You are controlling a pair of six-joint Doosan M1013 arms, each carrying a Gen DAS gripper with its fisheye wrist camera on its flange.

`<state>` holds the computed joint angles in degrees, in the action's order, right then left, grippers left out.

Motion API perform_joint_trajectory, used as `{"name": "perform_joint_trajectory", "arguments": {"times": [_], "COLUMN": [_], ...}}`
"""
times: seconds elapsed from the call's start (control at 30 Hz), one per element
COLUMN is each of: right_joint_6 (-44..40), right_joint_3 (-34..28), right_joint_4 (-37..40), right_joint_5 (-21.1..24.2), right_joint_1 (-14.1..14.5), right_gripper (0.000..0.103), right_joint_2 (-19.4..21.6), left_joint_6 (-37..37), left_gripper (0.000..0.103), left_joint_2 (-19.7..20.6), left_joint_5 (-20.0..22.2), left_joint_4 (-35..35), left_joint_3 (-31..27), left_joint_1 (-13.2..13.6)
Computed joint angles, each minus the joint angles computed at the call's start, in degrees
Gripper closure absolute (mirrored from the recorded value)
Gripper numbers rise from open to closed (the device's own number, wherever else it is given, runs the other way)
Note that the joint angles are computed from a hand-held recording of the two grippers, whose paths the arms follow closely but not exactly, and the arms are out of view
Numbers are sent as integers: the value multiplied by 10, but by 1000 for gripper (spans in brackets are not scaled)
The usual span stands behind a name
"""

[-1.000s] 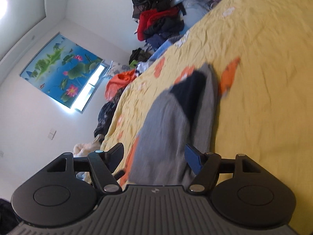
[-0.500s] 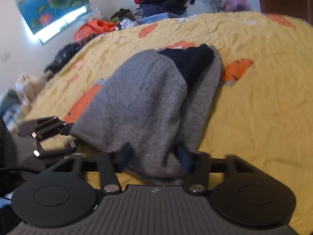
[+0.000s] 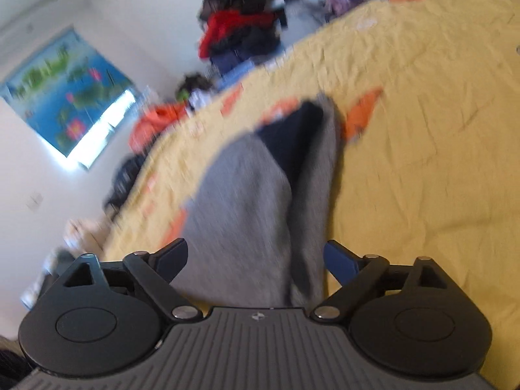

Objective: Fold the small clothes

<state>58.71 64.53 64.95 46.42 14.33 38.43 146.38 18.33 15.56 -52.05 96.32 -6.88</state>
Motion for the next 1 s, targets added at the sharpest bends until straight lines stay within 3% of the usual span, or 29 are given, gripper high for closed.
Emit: {"name": "perform_joint_trajectory", "arguments": {"times": [0.03, 0.07, 0.1, 0.17, 0.3, 0.43, 0.47, 0.5, 0.57, 0.6, 0.83, 0.93, 1.0], "right_joint_6": [-2, 6, 21, 67, 214, 206, 197, 186, 181, 194, 190, 196, 217], "right_joint_3": [-8, -19, -38, -85, -205, -251, -255, -256, -265, -279, -321, -388, -446], "right_joint_4": [22, 32, 29, -2, -129, -131, -127, -119, -118, -135, -93, -73, -70], "right_joint_5": [-2, -6, -8, -9, 20, 44, 48, 48, 51, 61, 62, 76, 94], "right_joint_1": [-4, -7, -8, -6, 9, 19, 21, 23, 26, 29, 41, 51, 57], "right_gripper": [11, 11, 11, 12, 18, 17, 17, 18, 30, 52, 60, 62, 62], "right_joint_2": [5, 12, 24, 54, 126, 154, 157, 158, 165, 171, 197, 233, 264], "left_joint_6": [2, -26, -84, -159, -305, -285, -293, -324, -350, -348, -357, -396, -447], "left_gripper": [61, 34, 16, 17, 20, 25, 34, 48, 62, 66, 71, 71, 70], "left_joint_2": [4, 13, 25, 52, 117, 145, 152, 157, 166, 167, 144, 132, 132], "left_joint_5": [21, 37, 48, 55, 140, 162, 166, 160, 155, 155, 127, 89, 93], "left_joint_4": [-53, -90, -103, -151, -156, -175, -159, -113, -60, -53, 67, 110, 152], "left_joint_3": [-9, -23, -39, -69, -144, -182, -194, -207, -225, -229, -224, -209, -212], "left_joint_1": [14, 27, 36, 48, 62, 55, 52, 47, 42, 42, 51, 61, 68]}}
